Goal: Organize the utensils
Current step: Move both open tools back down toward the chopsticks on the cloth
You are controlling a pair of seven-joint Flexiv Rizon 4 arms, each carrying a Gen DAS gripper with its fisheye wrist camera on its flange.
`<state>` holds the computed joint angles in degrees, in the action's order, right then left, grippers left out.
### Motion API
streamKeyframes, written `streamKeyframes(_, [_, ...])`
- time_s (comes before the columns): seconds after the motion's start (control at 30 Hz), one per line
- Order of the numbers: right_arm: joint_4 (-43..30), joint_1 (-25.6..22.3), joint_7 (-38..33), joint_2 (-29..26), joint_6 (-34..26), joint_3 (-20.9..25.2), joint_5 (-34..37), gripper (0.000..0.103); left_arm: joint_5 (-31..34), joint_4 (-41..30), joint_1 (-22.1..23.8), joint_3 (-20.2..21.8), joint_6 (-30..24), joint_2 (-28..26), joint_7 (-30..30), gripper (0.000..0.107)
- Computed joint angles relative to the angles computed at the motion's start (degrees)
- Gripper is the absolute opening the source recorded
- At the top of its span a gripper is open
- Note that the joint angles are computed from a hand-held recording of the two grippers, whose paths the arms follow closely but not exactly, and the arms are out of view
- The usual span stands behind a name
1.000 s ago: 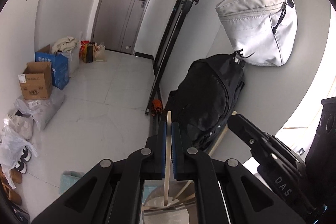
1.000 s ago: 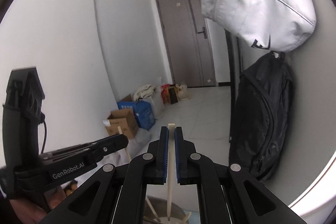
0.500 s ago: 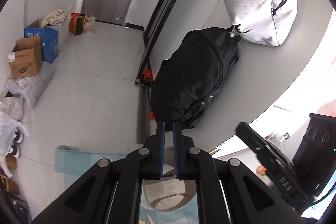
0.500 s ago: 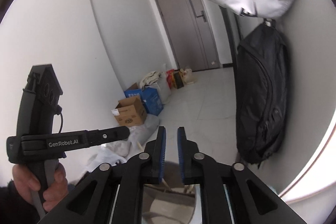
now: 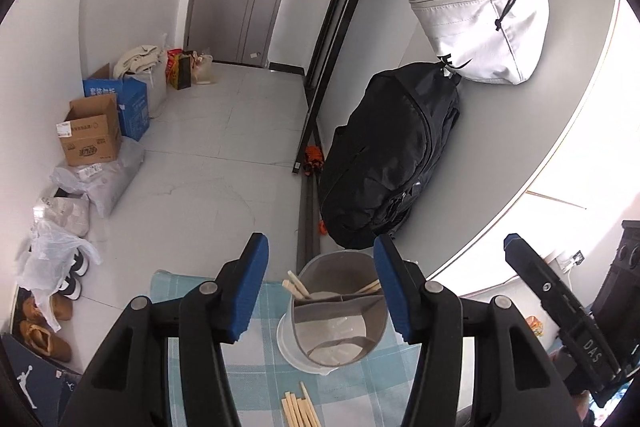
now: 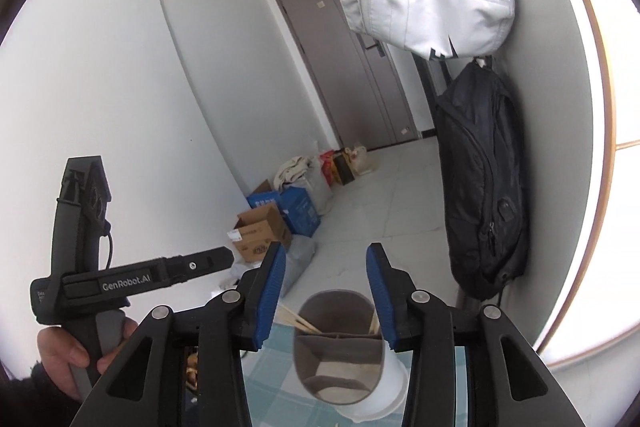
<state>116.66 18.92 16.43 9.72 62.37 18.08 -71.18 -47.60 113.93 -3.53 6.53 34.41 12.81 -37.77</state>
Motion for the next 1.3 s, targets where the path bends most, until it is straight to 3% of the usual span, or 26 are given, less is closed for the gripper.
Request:
streamKeyframes(0.1, [0.01, 0.29, 0.21, 1.11, -0.77, 0.73, 0.19, 0.056, 0.49, 0.90, 0.04, 0.46, 0.26, 1.77, 0.14, 0.050])
streamKeyframes(0.23, [-0.11, 0.87, -1.15, 2.17, -1.65, 1.91, 1.56, 0.057, 1.01, 1.94, 0.03, 1.33, -0.38, 3.69, 0.05, 0.050])
streamKeyframes(0.4, [0.65, 1.32, -0.54, 3.52, -2.86, 3.45, 1.61, 0.065, 1.34, 3.44, -0.15, 2.39, -1.64, 5.95, 0.45, 0.050])
streamKeyframes(0.57, [1.97, 2.45, -0.84, 4.45, -4.73, 5.14, 2.93, 0.065, 1.15, 5.27, -0.03, 3.61, -3.25, 7.93, 1.16, 0.051])
streamKeyframes(0.7, [3.33, 3.29, -0.24, 4.73, -5.37, 5.95, 3.49, 0.073, 0.67, 7.52, 0.22, 4.68, -3.44, 9.53, 2.47, 0.070])
streamKeyframes(0.9, [5.57, 5.73, -0.33, 3.21, -6.17, 6.58, 6.50, 0.079, -0.32, 11.71, 0.91, 5.75, -2.52, 10.52, 5.74, 0.071])
streamKeyframes(1.07, [7.06, 9.37, -4.88, 0.48, -7.69, 6.45, 15.12, 0.082, -3.13, 17.12, 0.63, 4.88, 4.47, 11.17, 10.01, 0.079])
streamKeyframes(1.3, [6.25, 14.28, -15.45, -4.51, -9.65, 4.94, 31.23, 0.082, -2.31, 18.77, 1.94, 4.58, 6.62, 6.74, 10.30, 0.079])
